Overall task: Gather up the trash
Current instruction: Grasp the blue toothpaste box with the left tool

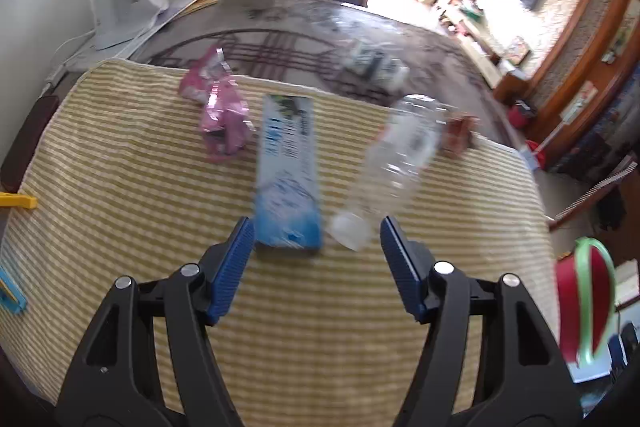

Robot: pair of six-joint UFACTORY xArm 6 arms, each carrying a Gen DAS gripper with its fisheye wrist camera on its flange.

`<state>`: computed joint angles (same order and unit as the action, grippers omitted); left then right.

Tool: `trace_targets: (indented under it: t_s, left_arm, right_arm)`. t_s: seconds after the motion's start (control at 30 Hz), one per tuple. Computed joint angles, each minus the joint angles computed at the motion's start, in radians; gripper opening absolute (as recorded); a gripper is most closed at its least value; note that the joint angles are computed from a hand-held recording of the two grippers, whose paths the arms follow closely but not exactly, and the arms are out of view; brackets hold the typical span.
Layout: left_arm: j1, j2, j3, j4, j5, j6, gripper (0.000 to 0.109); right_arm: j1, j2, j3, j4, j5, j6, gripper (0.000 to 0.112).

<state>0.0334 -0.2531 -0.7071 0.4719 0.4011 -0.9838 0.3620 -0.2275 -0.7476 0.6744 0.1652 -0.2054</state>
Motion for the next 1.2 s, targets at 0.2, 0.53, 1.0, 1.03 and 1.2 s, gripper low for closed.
trace_targets:
  t_s: [0.2,0.53,1.0,1.03,1.2]
  left_arm:
    - [0.056,0.114,-0.068,-0.118,-0.01,0.114,0.062]
    - [0.071,0.22,-0.142,-0.076,0.006,0.102,0.045]
    - [0.066,-0.37,0.411,-0.266,-0.032,0.186,0.045]
    - [0.065,-0.446,0.466,-0.259,-0.022,0.16,0.045]
    - [0.047,-0.568,0.534,-0.216,0.016,0.169,0.045]
  right_arm:
    - [0.015,0.018,-0.029,0.021,0.029,-0.036,0.084]
    - [0.033,0.047,-0.047,-0.072,0.041,-0.01,0.084]
    - [0.045,0.102,-0.074,-0.537,0.04,0.362,0.084]
    - [0.062,0.128,-0.092,-0.5,0.037,0.343,0.084]
    - [0.156,0.279,-0.235,-0.364,0.116,0.287,0.084]
